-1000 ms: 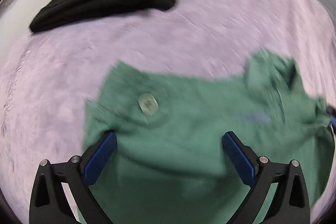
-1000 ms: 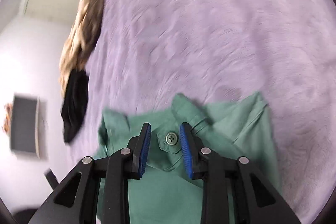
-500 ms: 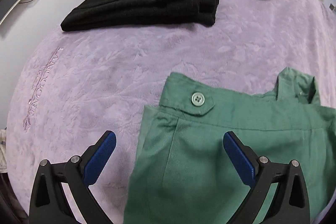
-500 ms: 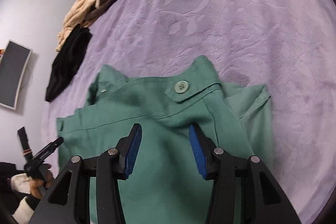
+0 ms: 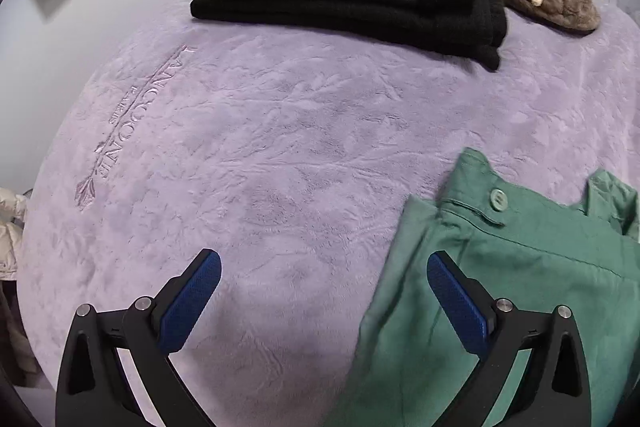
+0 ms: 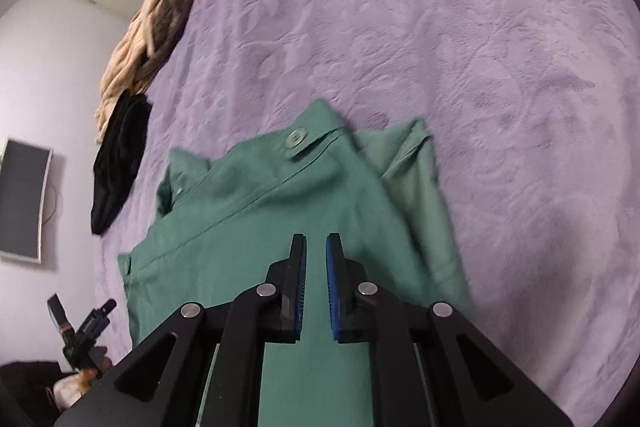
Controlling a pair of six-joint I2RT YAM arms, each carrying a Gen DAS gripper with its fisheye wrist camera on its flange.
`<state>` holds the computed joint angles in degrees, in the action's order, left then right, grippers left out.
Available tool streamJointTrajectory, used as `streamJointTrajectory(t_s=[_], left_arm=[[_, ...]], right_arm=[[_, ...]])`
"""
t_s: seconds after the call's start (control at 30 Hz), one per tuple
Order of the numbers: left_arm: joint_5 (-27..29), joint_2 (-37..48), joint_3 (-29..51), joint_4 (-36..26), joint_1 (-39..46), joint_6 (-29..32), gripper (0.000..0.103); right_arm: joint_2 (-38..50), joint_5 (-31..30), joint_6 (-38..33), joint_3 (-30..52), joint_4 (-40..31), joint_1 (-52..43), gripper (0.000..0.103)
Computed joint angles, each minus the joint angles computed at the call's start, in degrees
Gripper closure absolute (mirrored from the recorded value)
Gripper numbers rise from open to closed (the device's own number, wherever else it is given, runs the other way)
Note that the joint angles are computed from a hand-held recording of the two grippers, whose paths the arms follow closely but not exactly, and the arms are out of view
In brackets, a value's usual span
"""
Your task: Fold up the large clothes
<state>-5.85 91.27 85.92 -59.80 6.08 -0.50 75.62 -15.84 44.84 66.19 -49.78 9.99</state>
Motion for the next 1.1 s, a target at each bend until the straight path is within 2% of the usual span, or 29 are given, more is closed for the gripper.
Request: streamJointTrajectory(t_s=[0.13,0.23,0.33,0.43,0.5,0.57,0.63,0.7,0.73,0.77,0.8,0.83,0.87,0.9,0.97,1.07,1.1], left_arm=[[5.1,-7.6,-4.5,-3.8,-1.6,3.1,0.000],[6.0,-12.4,-9.2,-5.8,-7.3,1.1,0.000],[3.6,-16.8,-16.7,-5.4,-13.8,-1.0,0.000],[-1.0,-20.6,-24.2,-3.4,-16.4,-1.0,0.000],[-1.5,-22.6,-26.9,-3.4,-13.5,1.0,0.000],[1.9,-23.7,-27.4,-4.7,-5.7,3.9,0.000],[3.0,-23.7,-26.9,-5.7,2.2,6.6,0.000],[4.5,-23.2,-26.1,-6.6,8.5,9.3,0.000],[6.0,-22.6,-25.0,-7.7,11.7,10.5,0.000],[6.7,-22.3,-24.0,-8.5,13.7,11.4,0.000],[7.3,-22.2,-22.9,-9.2,15.1,12.4,0.000],[8.7,-22.0,-21.5,-10.2,16.6,13.8,0.000],[10.7,-21.6,-20.3,-11.1,17.9,15.1,0.000],[12.8,-20.9,-19.2,-12.1,19.3,16.5,0.000],[16.4,-18.7,-17.1,-13.7,20.6,18.2,0.000],[19.8,-15.9,-15.3,-14.1,20.1,19.3,0.000],[20.8,-14.9,-15.0,-13.7,19.2,19.4,0.005]], right_arm=[[-1.5,-0.5,5.9,-1.0,2.4,13.3,0.092],[0.5,0.5,10.6,-2.0,6.6,24.7,0.092],[3.7,3.5,13.0,-2.8,6.5,31.4,0.092],[-1.3,4.7,16.7,-8.9,6.9,30.3,0.092],[-7.1,6.7,17.8,-11.6,2.8,27.8,0.092],[-12.3,10.4,16.9,-12.3,-4.5,24.6,0.092],[-15.9,14.7,15.6,-12.6,-13.4,19.8,0.092],[-20.9,9.8,14.8,-16.2,-14.4,12.0,0.092],[-25.6,6.4,17.4,-18.6,-13.2,9.0,0.092],[-27.4,5.5,18.9,-19.1,-13.0,8.8,0.087],[-28.6,5.1,21.1,-19.1,-12.3,11.0,0.068],[-29.4,5.4,23.7,-19.2,-10.8,14.0,0.038],[-30.4,5.9,26.8,-19.6,-8.7,17.5,0.027],[-30.7,6.8,32.2,-20.6,-3.9,23.3,0.021],[-29.2,5.8,39.8,-23.8,7.3,30.9,0.021],[-19.2,5.7,49.2,-28.3,28.3,38.8,0.021],[-15.6,6.3,51.3,-28.6,33.4,40.0,0.021]])
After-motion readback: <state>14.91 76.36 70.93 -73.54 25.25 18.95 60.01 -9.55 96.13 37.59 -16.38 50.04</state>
